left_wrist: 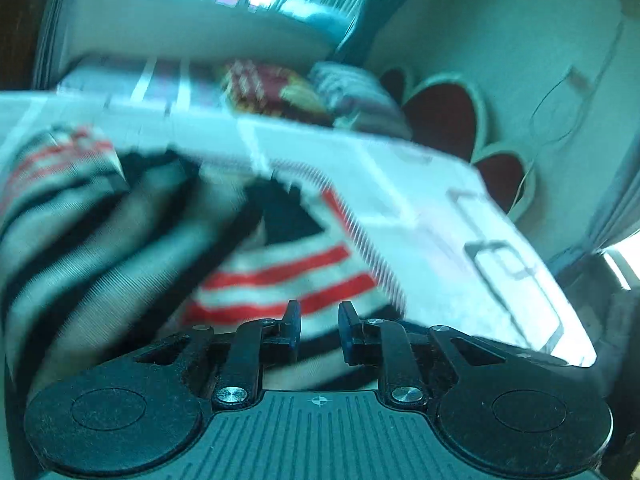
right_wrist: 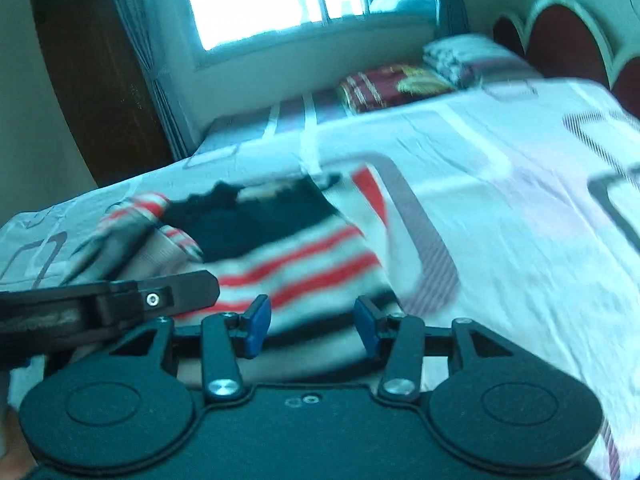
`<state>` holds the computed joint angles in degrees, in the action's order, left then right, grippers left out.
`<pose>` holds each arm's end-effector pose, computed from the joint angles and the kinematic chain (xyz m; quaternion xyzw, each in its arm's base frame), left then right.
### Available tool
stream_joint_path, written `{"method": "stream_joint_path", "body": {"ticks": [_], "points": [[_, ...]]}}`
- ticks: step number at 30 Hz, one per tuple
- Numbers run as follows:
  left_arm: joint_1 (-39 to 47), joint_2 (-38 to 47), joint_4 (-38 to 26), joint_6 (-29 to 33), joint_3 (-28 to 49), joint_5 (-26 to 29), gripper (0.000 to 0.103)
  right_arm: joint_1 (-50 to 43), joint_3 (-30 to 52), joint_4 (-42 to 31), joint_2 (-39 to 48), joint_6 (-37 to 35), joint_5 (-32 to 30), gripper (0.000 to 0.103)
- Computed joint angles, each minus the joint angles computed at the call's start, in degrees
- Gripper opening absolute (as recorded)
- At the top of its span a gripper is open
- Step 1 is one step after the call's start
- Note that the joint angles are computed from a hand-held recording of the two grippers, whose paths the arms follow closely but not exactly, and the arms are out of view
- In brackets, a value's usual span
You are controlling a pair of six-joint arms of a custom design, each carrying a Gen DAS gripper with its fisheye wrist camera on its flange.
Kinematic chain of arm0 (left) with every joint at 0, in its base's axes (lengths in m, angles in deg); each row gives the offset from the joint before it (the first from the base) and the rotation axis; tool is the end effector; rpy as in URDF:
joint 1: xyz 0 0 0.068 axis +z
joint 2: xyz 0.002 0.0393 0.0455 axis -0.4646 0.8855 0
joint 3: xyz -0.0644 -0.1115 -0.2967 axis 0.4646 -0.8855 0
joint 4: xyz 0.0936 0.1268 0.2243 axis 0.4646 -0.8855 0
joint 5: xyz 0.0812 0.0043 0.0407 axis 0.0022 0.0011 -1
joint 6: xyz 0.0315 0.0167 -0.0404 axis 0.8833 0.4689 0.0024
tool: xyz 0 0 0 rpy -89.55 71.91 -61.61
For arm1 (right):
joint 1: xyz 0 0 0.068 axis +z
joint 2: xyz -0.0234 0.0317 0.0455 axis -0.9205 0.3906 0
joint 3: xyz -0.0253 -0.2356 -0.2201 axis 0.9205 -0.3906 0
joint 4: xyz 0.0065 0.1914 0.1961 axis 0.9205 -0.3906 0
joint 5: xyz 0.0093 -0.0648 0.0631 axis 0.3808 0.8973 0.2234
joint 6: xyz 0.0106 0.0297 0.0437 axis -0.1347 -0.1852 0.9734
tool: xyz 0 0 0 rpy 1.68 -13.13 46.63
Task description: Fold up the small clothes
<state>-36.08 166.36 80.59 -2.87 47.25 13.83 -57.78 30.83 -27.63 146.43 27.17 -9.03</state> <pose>0.2638 -0.0474 0.1271 -0.0467 0.8942 -0.2123 0.3913 0.2652 0.0507 0.1060 -0.0589 0.9017 0.1539 0.3998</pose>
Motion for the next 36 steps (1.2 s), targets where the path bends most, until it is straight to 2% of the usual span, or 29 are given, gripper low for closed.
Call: {"method": "stream_joint_path", "body": {"ticks": [2, 4, 7, 9, 10, 12, 14, 16, 18, 20, 21, 23, 25, 28, 31, 36], "points": [[0.43, -5.43, -1.54, -0.32, -2.45, -1.24, 0.020, -2.02, -1.06, 1.26, -0.44, 1.02, -2.50, 0.048], [2.38, -13.95, -6.64, 0.57, -3.76, -0.83, 0.020, -2.77, -1.47, 1.90, -1.11, 2.38, -5.18, 0.056], [8.31, -24.79, -15.69, 4.51, -3.24, -2.73, 0.023, -0.03, -0.08, 0.95, -1.61, 2.19, -4.79, 0.059], [17.64, -28.21, -20.31, 7.32, -2.26, 0.06, 0.052, 1.81, 1.68, -0.89, -1.78, 3.71, -7.63, 0.062], [21.47, -28.25, -20.18, 8.27, -2.34, -0.32, 0.077, 2.63, 2.19, -1.22, -1.87, 4.78, -9.11, 0.067], [29.13, -25.57, -17.43, 10.27, -2.97, 1.52, 0.080, 5.00, 3.35, -1.27, -1.45, 6.61, -10.11, 0.072], [32.63, -20.46, -15.99, 11.73, -2.09, 2.09, 0.080, 7.15, 5.19, -1.89, -0.39, 8.21, -11.30, 0.073], [34.13, -13.30, -12.34, 12.17, -1.75, 0.87, 0.080, 8.91, 7.37, -3.20, 1.05, 10.24, -13.16, 0.075], [34.49, -5.85, -9.31, 10.04, -0.75, 1.88, 0.080, 10.77, 9.63, -4.06, 2.96, 12.13, -13.67, 0.076], [32.08, -0.29, -4.33, 7.86, -1.07, 0.42, 0.080, 11.85, 12.27, -5.23, 5.30, 13.75, -13.83, 0.076], [31.23, 1.45, -2.26, 7.67, -1.16, -0.58, 0.080, 12.34, 13.68, -6.09, 6.45, 14.59, -13.57, 0.074], [29.53, 3.76, -0.76, 7.15, -0.62, -1.12, 0.080, 12.47, 15.91, -6.52, 8.43, 16.42, -13.71, 0.062], [28.67, 3.32, -1.00, 6.70, -0.78, -0.86, 0.080, 12.74, 16.98, -6.27, 9.51, 17.12, -12.64, 0.033], [28.23, 0.97, -0.01, 5.81, -1.85, -1.45, 0.080, 12.76, 14.11, -2.53, 7.47, 14.84, -12.15, 0.014], [28.25, -1.19, 0.32, 5.35, -2.36, -1.58, 0.080, 11.74, 7.26, 4.98, 1.38, 10.81, -7.73, 0.011], [22.12, 0.14, 0.80, 4.82, -1.36, -3.15, 0.080, 3.20, -0.54, 7.31, -6.81, 6.45, -5.64, 0.011]]}}
